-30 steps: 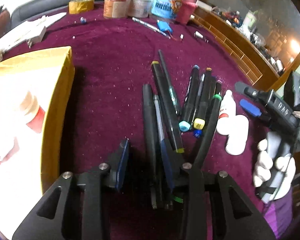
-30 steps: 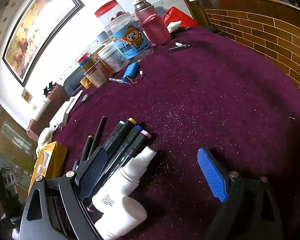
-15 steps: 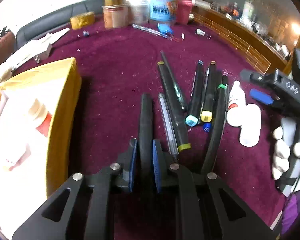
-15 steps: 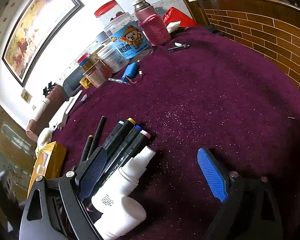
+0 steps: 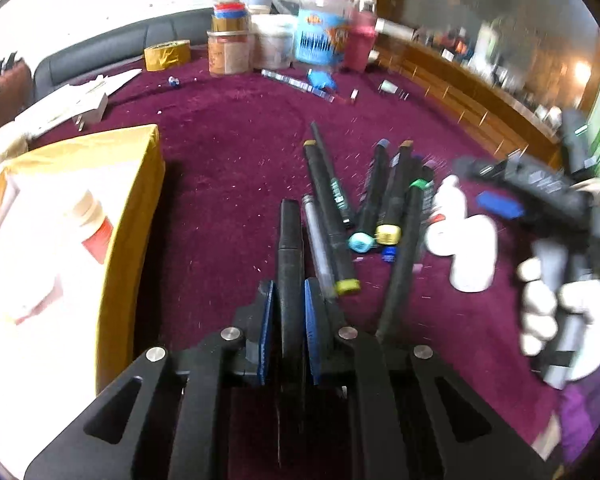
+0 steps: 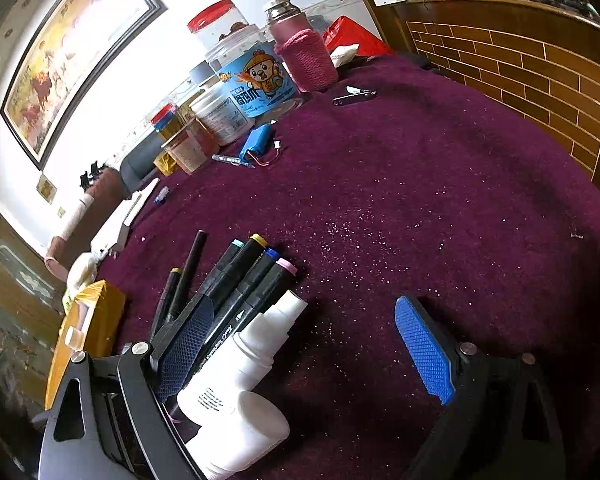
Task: Organize rigid objects
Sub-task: 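Grasp a black marker from the pile with the left tool, then grasp a green-capped black marker with the right tool while left carries its marker toward the box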
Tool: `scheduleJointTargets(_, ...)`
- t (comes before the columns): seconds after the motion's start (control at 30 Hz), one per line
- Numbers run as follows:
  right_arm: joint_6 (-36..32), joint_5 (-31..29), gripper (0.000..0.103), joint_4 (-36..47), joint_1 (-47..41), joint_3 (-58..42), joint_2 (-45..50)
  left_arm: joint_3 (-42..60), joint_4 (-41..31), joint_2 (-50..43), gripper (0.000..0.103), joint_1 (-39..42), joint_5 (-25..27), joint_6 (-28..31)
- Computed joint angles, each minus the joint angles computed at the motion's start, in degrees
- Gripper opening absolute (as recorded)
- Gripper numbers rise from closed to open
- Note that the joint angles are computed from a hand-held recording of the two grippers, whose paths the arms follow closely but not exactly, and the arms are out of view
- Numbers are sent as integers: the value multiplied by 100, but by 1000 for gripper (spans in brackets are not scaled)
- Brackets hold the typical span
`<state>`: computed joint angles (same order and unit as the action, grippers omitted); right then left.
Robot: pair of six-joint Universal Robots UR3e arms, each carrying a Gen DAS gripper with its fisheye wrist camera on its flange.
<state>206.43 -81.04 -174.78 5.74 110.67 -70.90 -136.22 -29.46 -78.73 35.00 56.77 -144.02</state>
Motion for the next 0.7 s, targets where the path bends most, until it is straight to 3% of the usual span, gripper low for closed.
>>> scheduleJointTargets(0.07,-70,-100,86,272,59,-164,7,-161,-903,748,12,583,-530,441)
scheduleJointTargets(0.1,-88,-262,79,619,153,-301,-61,-171,-1748,1207,12,1012,-910,877)
scheduleJointTargets(0.13,-100,-247,78,726,204,-255,-217,-145,-2265,1426,12,1252,-1122,1100)
scheduleJointTargets(0.2,-97,56,78,592,265,33,-604,45,-4313,2124,12,2059,-1644,2098)
scheduleJointTargets(0.33,-92,158,78,968,843,-47,-1039,577,-7365,2706,12,3219,-1986,3947)
scheduleJointTargets(0.43,101,616,74,1233,1123,-322,-770,920,-8761,2748,12,3892,-1906,4981)
scheduleJointTargets(0.53,379,721,51,1353,1345,-724,-229,1108,-9409,2659,12,4382,-1758,5566)
scheduleJointTargets(0.7,776,361,49,1764,1638,-1626,524,1231,-9857,2431,12,4971,-1544,6089)
